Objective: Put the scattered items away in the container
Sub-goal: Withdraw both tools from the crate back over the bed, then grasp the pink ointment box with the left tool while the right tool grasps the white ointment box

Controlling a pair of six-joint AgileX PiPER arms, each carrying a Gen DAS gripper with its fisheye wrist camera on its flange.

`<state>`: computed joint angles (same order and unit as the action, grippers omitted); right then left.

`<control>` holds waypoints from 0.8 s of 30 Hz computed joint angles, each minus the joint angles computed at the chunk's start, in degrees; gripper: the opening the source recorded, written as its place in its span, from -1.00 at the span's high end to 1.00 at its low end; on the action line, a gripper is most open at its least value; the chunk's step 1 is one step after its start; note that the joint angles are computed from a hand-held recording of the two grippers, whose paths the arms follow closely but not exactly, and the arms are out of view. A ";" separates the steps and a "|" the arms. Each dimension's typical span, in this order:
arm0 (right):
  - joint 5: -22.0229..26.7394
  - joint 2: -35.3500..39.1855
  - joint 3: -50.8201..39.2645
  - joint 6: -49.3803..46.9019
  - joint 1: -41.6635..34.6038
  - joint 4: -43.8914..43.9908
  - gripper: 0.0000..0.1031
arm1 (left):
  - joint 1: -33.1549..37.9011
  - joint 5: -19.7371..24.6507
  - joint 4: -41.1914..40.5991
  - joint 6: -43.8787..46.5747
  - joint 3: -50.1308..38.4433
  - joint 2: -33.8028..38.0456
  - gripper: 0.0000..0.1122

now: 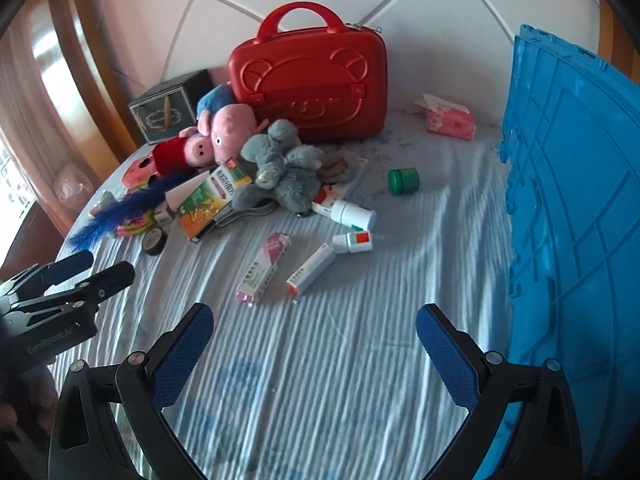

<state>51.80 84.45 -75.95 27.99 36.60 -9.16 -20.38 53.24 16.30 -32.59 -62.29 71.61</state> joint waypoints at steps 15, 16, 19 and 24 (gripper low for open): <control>-1.24 23.65 -10.69 2.55 -7.18 5.02 -1.00 | 6.96 -15.64 -20.34 26.73 -7.64 31.91 -0.33; -0.80 24.22 -11.57 2.72 -7.16 5.00 -1.00 | 7.22 -16.09 -20.90 27.26 -8.11 33.18 -0.33; -0.57 27.06 -14.52 2.50 -7.28 5.45 -1.00 | 7.36 -17.82 -20.25 26.99 -8.54 35.35 -0.33; 0.30 32.33 -19.58 0.37 -6.60 7.90 -0.56 | 6.67 -22.15 -15.50 23.01 -6.05 34.72 -0.17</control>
